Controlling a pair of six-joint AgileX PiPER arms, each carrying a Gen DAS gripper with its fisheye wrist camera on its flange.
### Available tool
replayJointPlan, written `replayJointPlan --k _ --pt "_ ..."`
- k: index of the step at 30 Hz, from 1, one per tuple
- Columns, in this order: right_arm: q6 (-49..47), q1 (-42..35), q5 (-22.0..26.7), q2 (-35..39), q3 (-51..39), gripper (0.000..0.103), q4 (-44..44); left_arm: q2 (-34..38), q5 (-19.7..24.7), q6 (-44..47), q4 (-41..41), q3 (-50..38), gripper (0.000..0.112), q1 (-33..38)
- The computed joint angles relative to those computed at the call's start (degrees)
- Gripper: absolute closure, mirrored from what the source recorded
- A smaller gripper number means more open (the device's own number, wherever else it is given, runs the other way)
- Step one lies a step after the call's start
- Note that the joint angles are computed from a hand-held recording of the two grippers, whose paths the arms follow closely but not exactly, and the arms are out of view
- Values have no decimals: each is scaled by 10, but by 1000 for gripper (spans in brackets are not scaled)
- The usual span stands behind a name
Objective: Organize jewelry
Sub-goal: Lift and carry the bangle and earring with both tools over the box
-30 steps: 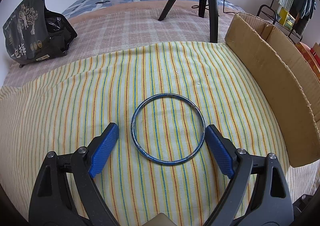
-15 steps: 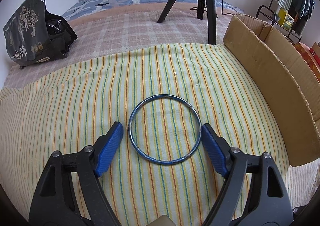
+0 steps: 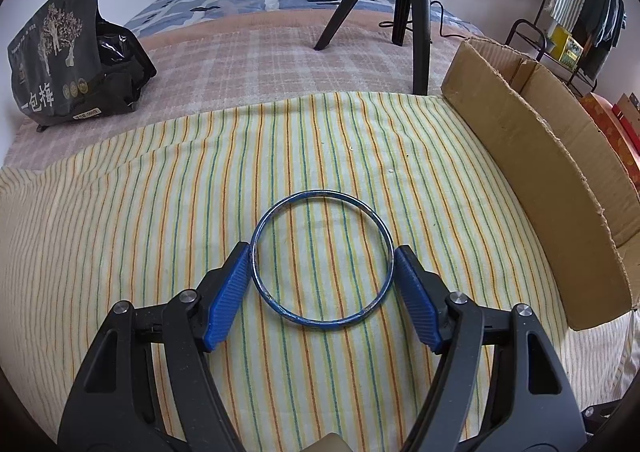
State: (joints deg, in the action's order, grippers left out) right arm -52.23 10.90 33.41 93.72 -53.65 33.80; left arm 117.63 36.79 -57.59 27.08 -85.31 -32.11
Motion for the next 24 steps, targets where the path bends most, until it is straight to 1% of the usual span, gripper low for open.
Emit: replayJointPlan --k 6,15,24 --pt "-16 -11 12 -15 1 97 20 -11 9 -21 9 10 39 0" --pt "-36 -24 25 -48 10 97 41 -56 13 -57 40 47 39 -2" --pt "-58 -65 52 -66 -11 97 74 -89 29 -74 72 51 39 -23"
